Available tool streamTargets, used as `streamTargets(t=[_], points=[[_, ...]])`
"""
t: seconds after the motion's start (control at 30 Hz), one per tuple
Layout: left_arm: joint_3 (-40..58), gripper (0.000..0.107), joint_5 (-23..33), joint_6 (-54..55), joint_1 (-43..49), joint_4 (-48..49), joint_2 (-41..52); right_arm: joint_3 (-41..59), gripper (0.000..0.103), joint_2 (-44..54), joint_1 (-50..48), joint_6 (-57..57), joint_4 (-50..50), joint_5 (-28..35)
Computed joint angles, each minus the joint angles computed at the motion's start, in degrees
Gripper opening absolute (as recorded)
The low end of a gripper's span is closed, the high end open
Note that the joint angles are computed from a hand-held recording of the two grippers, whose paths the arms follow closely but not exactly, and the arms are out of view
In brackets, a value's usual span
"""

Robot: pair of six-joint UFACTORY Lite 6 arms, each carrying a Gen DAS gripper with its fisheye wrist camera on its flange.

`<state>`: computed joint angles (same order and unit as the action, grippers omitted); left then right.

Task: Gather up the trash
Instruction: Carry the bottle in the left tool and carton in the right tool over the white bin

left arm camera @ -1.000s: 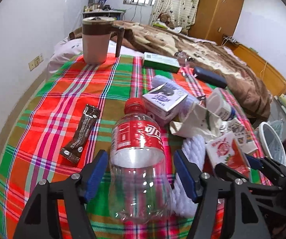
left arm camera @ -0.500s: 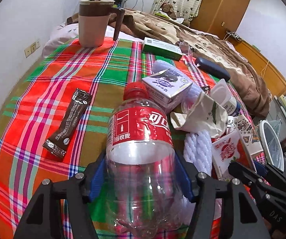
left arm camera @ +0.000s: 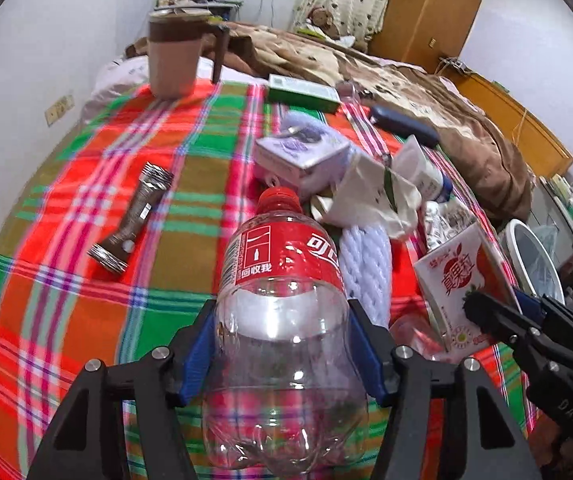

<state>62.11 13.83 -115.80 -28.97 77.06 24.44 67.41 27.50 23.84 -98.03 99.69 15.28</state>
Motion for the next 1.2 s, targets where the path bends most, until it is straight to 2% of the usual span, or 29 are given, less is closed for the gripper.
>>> streamTargets(t=[0.13, 0.23, 0.27, 0.43, 0.67, 0.83, 1.0, 1.2], points=[[1.9, 0.067, 1.7, 2.1, 0.4, -2.2, 0.7, -1.1, 0.038, -0.9, -0.5, -1.1, 1.0, 0.3], [4.1, 0.067, 0.3, 9.8, 1.7, -9.3, 2.5, -1.3, 0.038, -1.1, -0.8, -0.4, 0.2, 0.2], [4.0, 0.064, 0.2, 9.8, 1.7, -9.6, 2.4, -1.4, 0.038, -1.3, -1.0, -0.3, 0.1, 0.5], [2.3, 0.063, 2.2, 7.0, 0.0, -7.4, 0.2, -4.1, 0.038, -3.9, -2.5, -4.2, 3.4, 1.9], [0.9, 0.063, 11.4, 2.4, -7.8, -4.7, -6.9, -9.2, 0.038, -9.4, -7.4, -7.6, 5.9, 5.7], [5.3, 0.063, 16.0, 2.7, -12.4, -5.0, -7.6, -12.0, 0.038, -13.2, -12.0, -7.9, 5.8, 7.9], [14.4, 0.063, 17.6, 7.0, -15.8, -7.3, -2.2, -15.0, 0.038, -16.8, -17.0, -9.9, 6.3, 10.2], [34.2, 0.063, 15.7, 18.5, -18.5, -15.4, 11.6, -15.8, 0.038, -18.8, -25.0, -9.0, 3.3, 11.5]])
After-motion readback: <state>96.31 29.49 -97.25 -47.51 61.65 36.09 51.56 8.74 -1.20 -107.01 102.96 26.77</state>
